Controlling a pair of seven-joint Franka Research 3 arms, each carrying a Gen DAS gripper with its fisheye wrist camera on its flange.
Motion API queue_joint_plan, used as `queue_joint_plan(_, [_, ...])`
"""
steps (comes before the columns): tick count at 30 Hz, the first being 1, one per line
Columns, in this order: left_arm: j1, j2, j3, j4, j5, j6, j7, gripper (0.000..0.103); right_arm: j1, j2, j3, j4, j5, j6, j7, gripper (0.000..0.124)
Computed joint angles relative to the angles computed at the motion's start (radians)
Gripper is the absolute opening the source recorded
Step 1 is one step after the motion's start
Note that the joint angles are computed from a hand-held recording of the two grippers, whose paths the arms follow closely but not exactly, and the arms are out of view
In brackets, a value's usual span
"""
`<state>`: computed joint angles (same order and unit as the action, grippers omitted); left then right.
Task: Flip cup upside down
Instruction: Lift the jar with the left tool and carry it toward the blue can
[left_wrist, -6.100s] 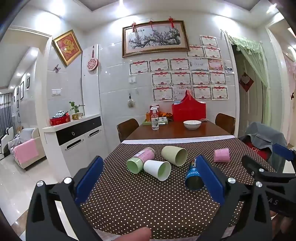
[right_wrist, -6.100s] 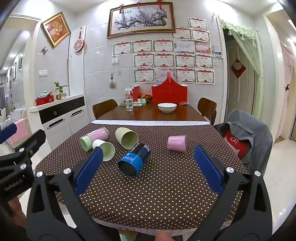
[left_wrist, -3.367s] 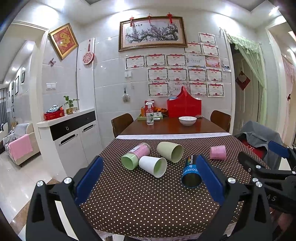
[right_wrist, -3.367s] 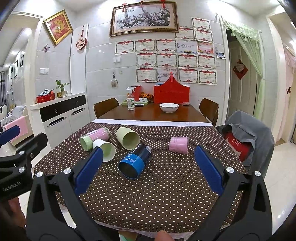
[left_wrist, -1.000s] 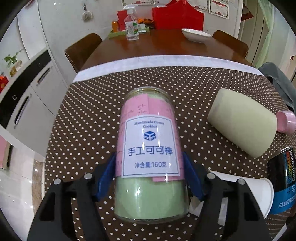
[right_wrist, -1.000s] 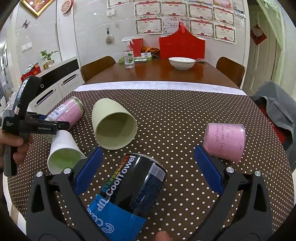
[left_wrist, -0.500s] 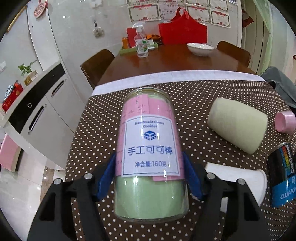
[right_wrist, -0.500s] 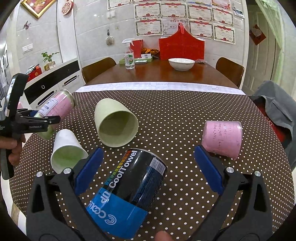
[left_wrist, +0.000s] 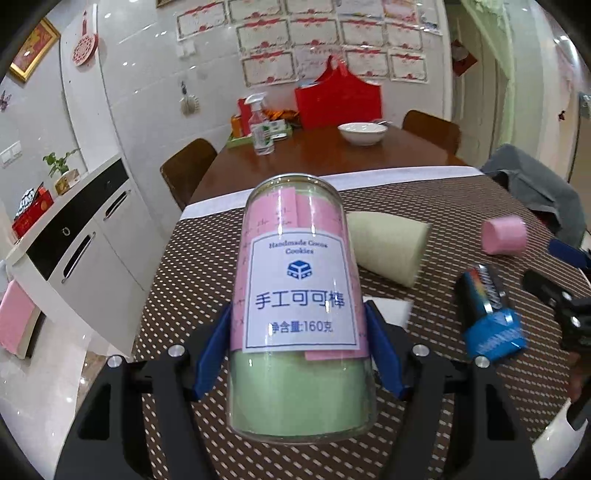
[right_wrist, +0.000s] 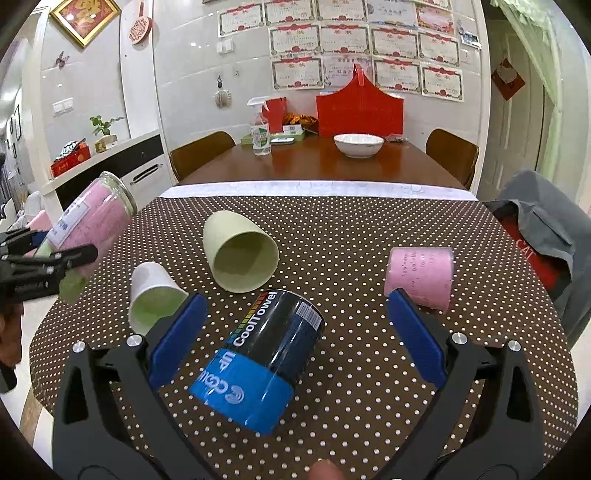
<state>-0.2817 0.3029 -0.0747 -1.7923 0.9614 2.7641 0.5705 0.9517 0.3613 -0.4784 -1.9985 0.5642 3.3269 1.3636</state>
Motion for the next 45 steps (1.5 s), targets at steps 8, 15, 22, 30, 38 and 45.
queue_joint_plan(8, [-0.043, -0.093, -0.031, -0.110, 0.123, 0.027, -0.132, 0.068, 0.030, -0.099, 0.004, -0.104, 0.084, 0.092, -0.112, 0.097])
queue_joint_plan(15, [-0.060, -0.145, -0.086, -0.187, 0.188, 0.029, -0.201, 0.068, -0.004, -0.190, 0.073, -0.203, 0.169, 0.177, -0.209, 0.097])
queue_joint_plan(22, [-0.078, -0.129, -0.124, -0.231, 0.145, 0.042, -0.158, 0.068, -0.075, -0.241, 0.154, -0.269, 0.217, 0.211, -0.253, 0.097])
queue_joint_plan(30, [-0.098, -0.069, -0.116, -0.226, 0.040, 0.079, -0.073, 0.068, -0.171, -0.245, 0.241, -0.283, 0.257, 0.210, -0.287, 0.097])
queue_joint_plan(38, [-0.102, -0.007, -0.107, -0.201, -0.101, 0.092, 0.073, 0.068, -0.254, -0.230, 0.330, -0.265, 0.310, 0.201, -0.337, 0.097])
queue_joint_plan(45, [-0.146, 0.018, -0.070, -0.150, -0.099, 0.004, 0.100, 0.076, -0.310, -0.226, 0.405, -0.246, 0.378, 0.209, -0.410, 0.097])
